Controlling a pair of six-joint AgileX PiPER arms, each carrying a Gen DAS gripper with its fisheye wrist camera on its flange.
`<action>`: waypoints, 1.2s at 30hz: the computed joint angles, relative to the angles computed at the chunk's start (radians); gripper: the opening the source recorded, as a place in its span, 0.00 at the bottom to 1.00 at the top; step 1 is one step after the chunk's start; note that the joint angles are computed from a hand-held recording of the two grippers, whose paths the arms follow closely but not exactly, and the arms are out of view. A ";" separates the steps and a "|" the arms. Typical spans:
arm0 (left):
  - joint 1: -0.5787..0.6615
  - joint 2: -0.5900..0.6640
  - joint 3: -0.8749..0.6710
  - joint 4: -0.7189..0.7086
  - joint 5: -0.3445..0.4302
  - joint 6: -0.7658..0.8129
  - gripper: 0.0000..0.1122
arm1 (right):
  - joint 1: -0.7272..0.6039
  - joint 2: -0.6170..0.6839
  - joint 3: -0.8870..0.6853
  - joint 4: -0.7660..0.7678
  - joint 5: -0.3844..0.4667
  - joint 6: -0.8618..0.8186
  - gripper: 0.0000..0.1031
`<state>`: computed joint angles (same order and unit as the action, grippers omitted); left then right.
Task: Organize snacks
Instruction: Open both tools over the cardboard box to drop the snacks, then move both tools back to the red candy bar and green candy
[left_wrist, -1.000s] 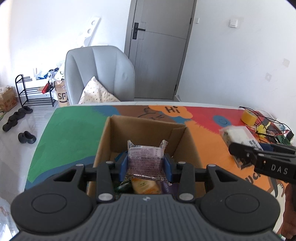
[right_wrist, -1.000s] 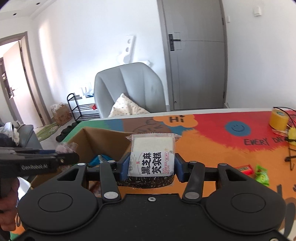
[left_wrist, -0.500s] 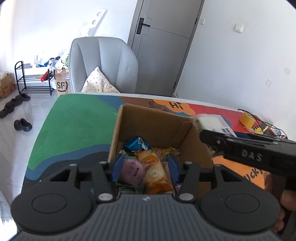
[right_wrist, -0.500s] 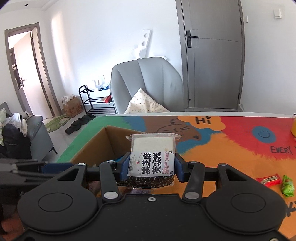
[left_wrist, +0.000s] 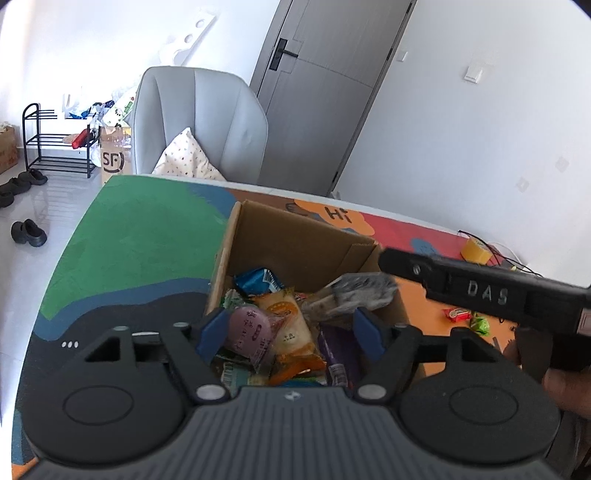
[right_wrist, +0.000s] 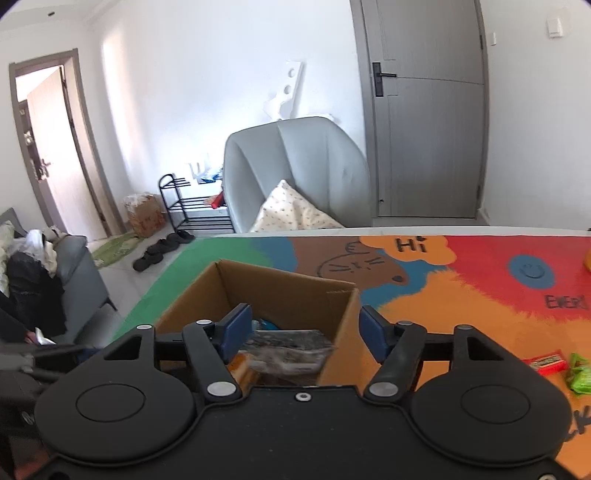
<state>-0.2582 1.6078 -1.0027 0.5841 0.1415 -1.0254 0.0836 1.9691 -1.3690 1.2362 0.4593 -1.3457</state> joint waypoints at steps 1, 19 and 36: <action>-0.004 -0.003 0.003 0.063 0.000 -0.062 0.68 | 0.000 -0.009 0.014 -0.006 -0.025 -0.003 0.69; -0.124 0.033 -0.086 0.298 0.062 -0.291 0.74 | -0.136 -0.101 0.150 0.034 -0.065 -0.084 0.78; -0.270 0.196 -0.338 0.170 0.158 -0.116 0.75 | -0.338 -0.079 0.135 0.087 0.005 -0.152 0.79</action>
